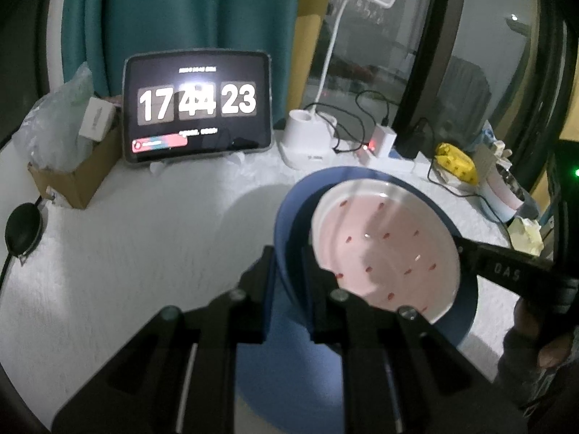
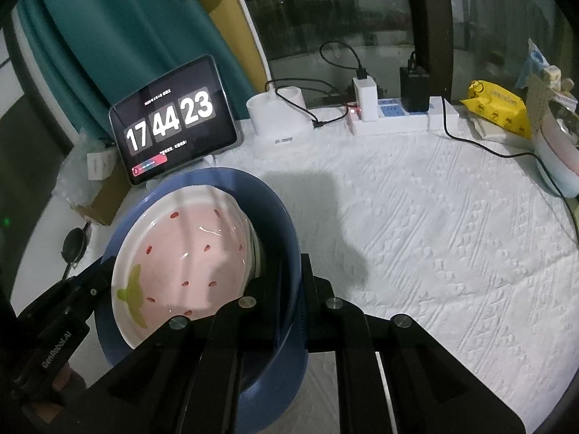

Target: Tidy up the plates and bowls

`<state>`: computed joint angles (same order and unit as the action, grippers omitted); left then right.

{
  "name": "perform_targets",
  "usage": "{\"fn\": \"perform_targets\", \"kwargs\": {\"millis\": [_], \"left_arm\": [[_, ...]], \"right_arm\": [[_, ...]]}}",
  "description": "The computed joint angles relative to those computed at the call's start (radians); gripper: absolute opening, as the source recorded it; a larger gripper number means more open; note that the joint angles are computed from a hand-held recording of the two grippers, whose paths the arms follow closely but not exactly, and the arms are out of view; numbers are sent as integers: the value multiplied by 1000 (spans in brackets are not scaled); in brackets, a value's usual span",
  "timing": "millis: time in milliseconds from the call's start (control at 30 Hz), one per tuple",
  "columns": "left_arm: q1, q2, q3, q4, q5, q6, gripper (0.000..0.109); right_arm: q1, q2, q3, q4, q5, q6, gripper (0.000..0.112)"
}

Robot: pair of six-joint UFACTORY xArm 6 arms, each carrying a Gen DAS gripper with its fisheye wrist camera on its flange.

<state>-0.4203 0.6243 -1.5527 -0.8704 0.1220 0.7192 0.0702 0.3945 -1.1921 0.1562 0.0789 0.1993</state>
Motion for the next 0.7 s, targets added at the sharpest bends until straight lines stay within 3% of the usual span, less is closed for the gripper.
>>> {"fn": "perform_targets", "kwargs": {"millis": [367, 433, 533, 600, 700], "left_arm": [[-4, -8, 18, 6, -27, -5, 17], [-5, -9, 27, 58, -46, -42, 18], [-8, -19, 29, -26, -53, 33, 19], [-13, -28, 40, -38, -75, 48, 24], [-20, -43, 51, -103, -86, 111, 30]], "right_arm": [[0, 5, 7, -17, -14, 7, 11], [-8, 4, 11, -90, -24, 78, 11], [-15, 0, 17, -146, -32, 129, 13], [-32, -8, 24, -270, -35, 239, 20], [-41, -28, 45, -307, -43, 273, 24]]}}
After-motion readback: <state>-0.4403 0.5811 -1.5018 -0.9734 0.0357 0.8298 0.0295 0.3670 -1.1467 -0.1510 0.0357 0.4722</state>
